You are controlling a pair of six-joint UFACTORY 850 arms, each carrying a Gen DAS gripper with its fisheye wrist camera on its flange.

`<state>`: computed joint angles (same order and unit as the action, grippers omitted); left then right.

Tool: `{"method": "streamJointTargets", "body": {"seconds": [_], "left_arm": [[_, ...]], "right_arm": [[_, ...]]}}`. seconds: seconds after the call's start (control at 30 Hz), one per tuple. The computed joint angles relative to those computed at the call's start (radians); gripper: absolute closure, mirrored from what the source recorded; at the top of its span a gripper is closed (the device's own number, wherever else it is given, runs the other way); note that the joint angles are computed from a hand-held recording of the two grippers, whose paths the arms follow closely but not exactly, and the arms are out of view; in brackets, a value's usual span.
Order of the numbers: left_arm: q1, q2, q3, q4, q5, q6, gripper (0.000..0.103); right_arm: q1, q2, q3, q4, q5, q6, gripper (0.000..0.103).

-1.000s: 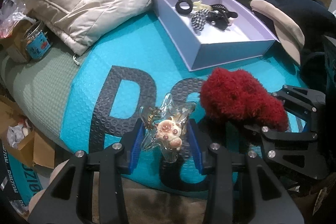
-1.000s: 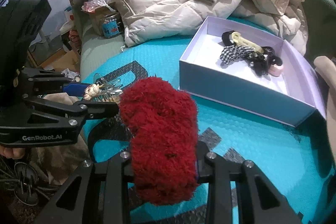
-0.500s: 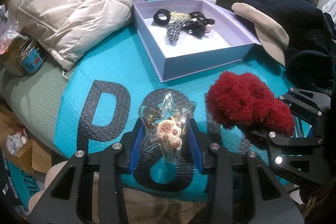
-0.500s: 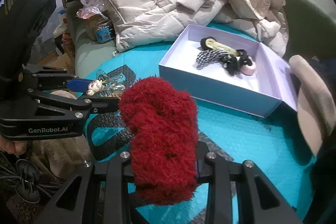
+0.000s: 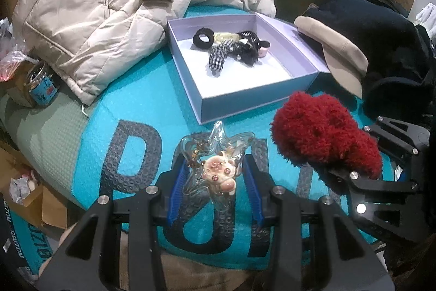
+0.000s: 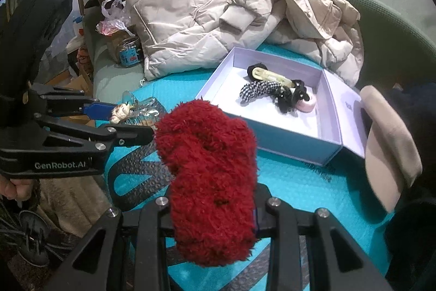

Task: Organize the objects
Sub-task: 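Carry the star clip with the left tool while the right tool carries the scrunchie over the box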

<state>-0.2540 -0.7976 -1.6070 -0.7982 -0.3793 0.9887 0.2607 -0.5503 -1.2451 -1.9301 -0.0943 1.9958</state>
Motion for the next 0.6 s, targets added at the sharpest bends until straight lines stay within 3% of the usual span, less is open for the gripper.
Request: {"method": "streamJointTargets", "body": {"seconds": [0.1, 0.27, 0.6], "left_arm": [[-0.003, -0.014, -0.037, 0.023, -0.01, -0.028, 0.064], [-0.011, -0.056, -0.124, 0.088, -0.04, -0.094, 0.064], [-0.028, -0.194, -0.386, 0.255, -0.139, -0.262, 0.064]], "right_arm": [[-0.009, -0.005, -0.017, 0.013, -0.001, -0.025, 0.07], [-0.03, -0.027, -0.06, 0.194, 0.008, -0.216, 0.07], [-0.078, -0.094, -0.173, 0.824, 0.032, -0.88, 0.07]]}}
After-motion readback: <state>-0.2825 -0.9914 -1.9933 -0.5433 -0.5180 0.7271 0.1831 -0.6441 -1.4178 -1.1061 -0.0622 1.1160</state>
